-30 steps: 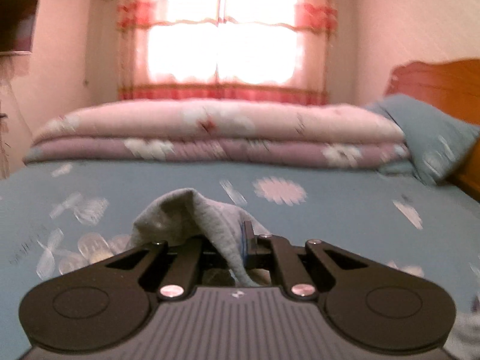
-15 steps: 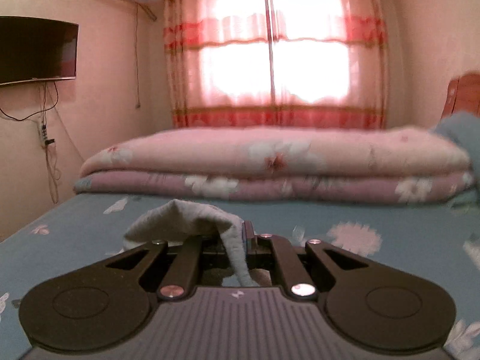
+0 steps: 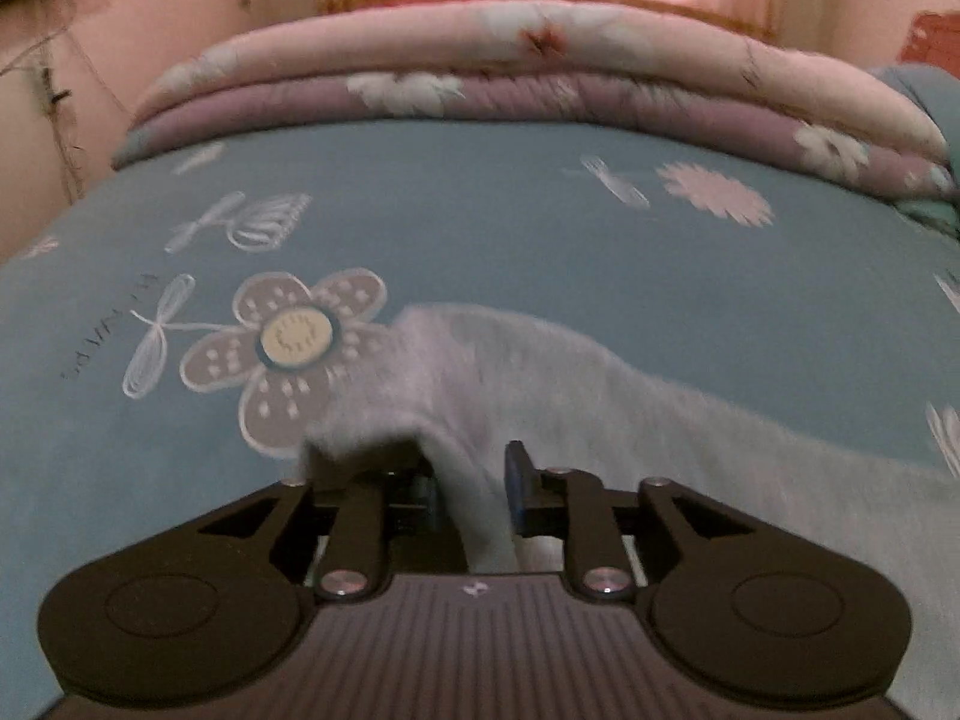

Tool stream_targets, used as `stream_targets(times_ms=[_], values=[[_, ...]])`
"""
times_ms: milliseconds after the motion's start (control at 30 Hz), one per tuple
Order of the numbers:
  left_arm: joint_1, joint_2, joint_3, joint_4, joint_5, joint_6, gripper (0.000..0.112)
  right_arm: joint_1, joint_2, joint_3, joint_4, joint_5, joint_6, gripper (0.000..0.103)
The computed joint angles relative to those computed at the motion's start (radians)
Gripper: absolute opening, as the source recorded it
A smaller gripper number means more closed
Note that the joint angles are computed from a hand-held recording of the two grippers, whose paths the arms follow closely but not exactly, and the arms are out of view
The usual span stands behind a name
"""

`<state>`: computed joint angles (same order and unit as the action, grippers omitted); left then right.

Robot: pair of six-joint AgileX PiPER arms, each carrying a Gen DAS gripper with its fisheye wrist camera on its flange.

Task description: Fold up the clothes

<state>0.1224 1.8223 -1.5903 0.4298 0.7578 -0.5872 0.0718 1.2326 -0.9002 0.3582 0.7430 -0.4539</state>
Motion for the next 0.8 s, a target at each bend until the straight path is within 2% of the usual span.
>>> stream_targets(times_ms=[67,267,433,533,733,800], values=[[-0.007,-0.027,0.010,-0.029,0.034,0.055,0.036,-0.001,-0.022,0.003,0.008,0.009,-0.009,0.082],[-0.055,-0.101,0.022,-0.072,0.135,0.154,0.039,-0.017,-0.109,0.016,0.029,0.052,-0.031,0.082],[-0.125,-0.170,0.027,-0.060,0.231,0.179,0.046,-0.096,-0.192,0.024,0.084,0.115,-0.097,0.083],[-0.177,-0.209,0.032,-0.048,0.287,0.189,0.046,-0.181,-0.233,0.020,0.142,0.180,-0.154,0.083],[-0.317,-0.324,0.121,-0.016,0.337,0.154,0.047,-0.363,-0.299,0.017,0.261,0.333,-0.286,0.084],[-0.361,-0.373,0.166,-0.043,0.344,0.127,0.052,-0.427,-0.322,0.019,0.301,0.390,-0.337,0.084]])
